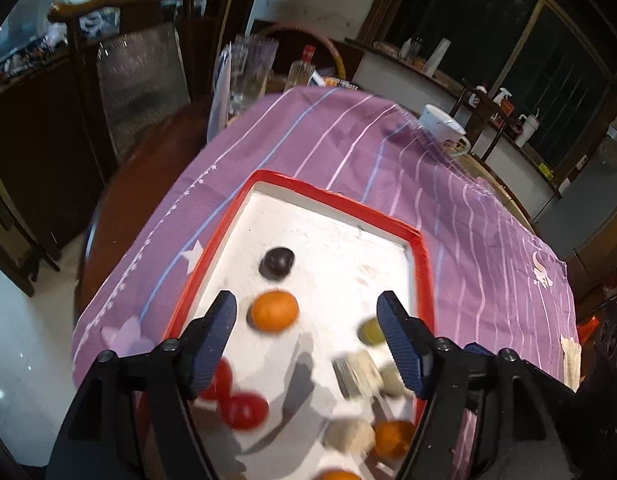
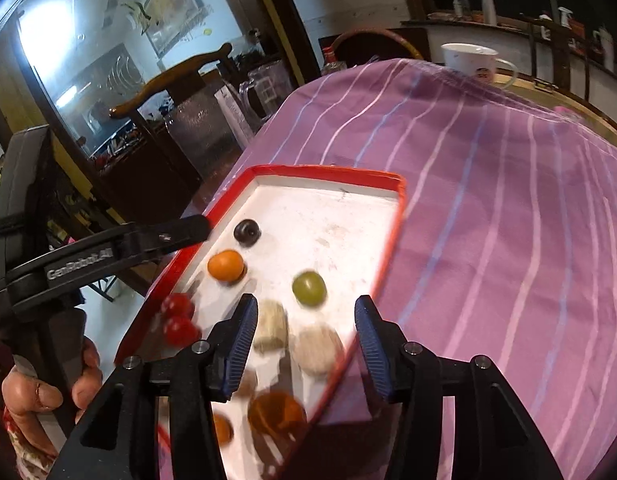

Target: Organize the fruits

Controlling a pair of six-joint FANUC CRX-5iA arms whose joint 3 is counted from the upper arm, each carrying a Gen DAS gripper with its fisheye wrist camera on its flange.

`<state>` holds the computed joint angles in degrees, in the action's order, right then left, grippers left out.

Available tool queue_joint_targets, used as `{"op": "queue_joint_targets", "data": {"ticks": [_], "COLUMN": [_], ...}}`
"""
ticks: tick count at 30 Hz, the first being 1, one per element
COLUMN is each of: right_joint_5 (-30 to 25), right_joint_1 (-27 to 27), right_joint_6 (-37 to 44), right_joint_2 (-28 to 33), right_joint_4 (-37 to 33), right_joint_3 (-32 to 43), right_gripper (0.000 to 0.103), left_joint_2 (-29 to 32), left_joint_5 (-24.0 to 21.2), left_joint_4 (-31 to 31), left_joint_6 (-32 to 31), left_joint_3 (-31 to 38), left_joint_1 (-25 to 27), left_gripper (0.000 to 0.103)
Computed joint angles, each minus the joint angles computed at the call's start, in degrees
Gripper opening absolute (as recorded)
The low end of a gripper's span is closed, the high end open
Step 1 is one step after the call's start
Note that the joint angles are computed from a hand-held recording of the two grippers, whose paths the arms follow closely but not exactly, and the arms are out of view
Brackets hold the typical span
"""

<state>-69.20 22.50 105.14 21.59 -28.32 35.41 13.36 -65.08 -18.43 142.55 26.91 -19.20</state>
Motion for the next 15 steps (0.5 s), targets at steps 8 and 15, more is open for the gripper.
{"op": "queue_joint_targets", "data": {"ticks": [8, 15], "right_joint_5": [8.7, 12.5], "right_joint_1": [-4.3, -9.2], "right_joint_6": [2.7, 0.1], "right_joint_2": [-12.5, -18.5], "right_joint_4": [2.1, 2.2], "right_joint_3": [-15.0, -22.3], "right_gripper": [0.058, 0.061], "left_joint_2": [-0.9, 6.1], "left_joint_5": [-5.9, -20.3], "left_joint_4": [-13.3, -30.1], "left_joint_6": [11.0, 14.9], "left_joint_3": [2.6, 13.3], "left_joint_1": [-12.7, -25.8], "left_gripper": [0.082, 0.094]}}
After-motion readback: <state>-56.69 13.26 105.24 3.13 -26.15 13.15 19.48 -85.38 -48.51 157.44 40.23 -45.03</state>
